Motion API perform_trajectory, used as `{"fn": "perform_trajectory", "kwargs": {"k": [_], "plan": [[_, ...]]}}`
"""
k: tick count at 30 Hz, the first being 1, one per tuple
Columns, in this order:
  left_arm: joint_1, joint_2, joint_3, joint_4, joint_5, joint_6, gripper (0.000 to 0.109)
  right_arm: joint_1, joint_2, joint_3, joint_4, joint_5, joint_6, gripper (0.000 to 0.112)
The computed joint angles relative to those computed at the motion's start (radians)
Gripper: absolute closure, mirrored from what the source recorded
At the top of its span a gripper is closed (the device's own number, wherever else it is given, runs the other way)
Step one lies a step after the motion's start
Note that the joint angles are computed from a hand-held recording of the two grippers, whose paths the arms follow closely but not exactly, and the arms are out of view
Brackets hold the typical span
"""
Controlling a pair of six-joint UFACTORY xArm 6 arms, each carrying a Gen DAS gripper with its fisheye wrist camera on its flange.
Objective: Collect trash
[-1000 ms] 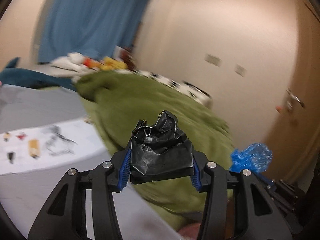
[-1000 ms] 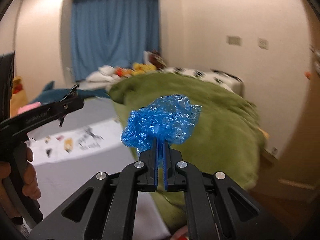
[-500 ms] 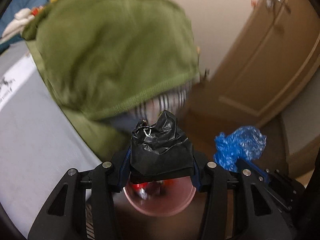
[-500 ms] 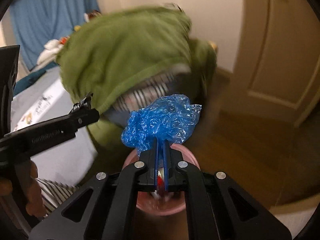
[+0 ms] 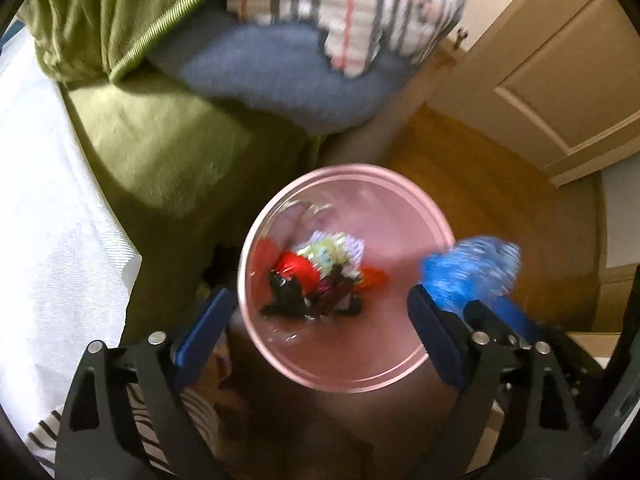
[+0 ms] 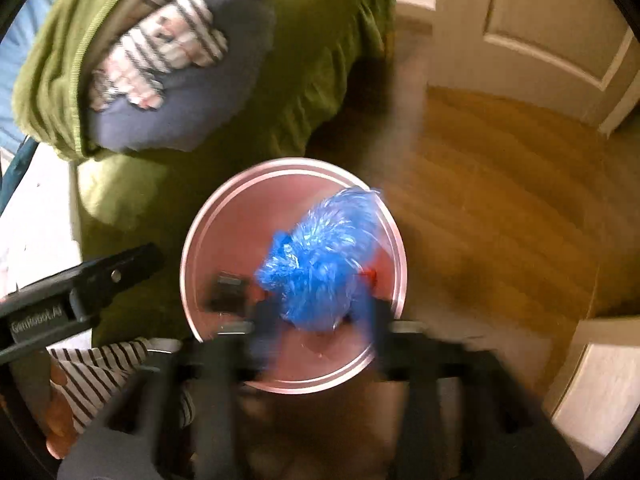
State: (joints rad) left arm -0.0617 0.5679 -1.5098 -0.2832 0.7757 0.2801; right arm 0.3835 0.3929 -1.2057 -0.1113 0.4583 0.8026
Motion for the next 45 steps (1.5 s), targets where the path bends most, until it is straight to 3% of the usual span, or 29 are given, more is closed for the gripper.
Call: {"fn": "perform_trajectory", "kwargs": {"k": [5,9,15,17,22,25,29,33,36,41,45], "plan": [[0.006,-0.012,0.022,0.021,-0.060,-0.008,0.022,-0.006,-0.043,0.048,-0.076,-0.024,0.127,0.041],[0.009,-0.083,0.073,-0.041,-0.136,0.037,0.022,-0.004,-0.108,0.068,-0.254,-0.029,0.280,0.035],[0.030,-0.255,0.162,-0.213,-0.192,0.181,0.022,0.049,-0.226,-0.002,-0.675,0.104,0.544,0.016],[0.041,-0.307,0.170,-0.242,-0.215,0.216,0.021,0.077,-0.254,-0.033,-0.785,0.149,0.600,0.014],[0.091,-0.473,0.228,-0.334,-0.255,0.289,0.021,0.150,-0.308,-0.123,-0.907,0.191,0.633,0.014],[0.156,-0.577,0.254,-0.344,-0.258,0.289,0.021,0.200,-0.282,-0.232,-0.891,0.189,0.574,0.014],[0.264,-0.713,0.322,-0.216,-0.363,0.184,0.014,0.290,-0.180,-0.440,-0.794,0.157,0.426,0.014],[0.444,-0.814,0.350,-0.113,-0.359,0.134,0.013,0.387,-0.043,-0.657,-0.657,0.116,0.248,0.014],[0.583,-0.872,0.380,-0.043,-0.360,0.108,0.013,0.474,0.083,-0.851,-0.561,0.140,0.099,0.014],[0.766,-0.958,0.439,-0.116,-0.350,0.206,0.013,0.581,0.261,-1.128,-0.448,0.211,-0.047,0.014],[0.889,-1.028,0.494,-0.166,-0.346,0.280,0.013,0.659,0.407,-1.372,-0.391,0.321,-0.166,0.014]]}}
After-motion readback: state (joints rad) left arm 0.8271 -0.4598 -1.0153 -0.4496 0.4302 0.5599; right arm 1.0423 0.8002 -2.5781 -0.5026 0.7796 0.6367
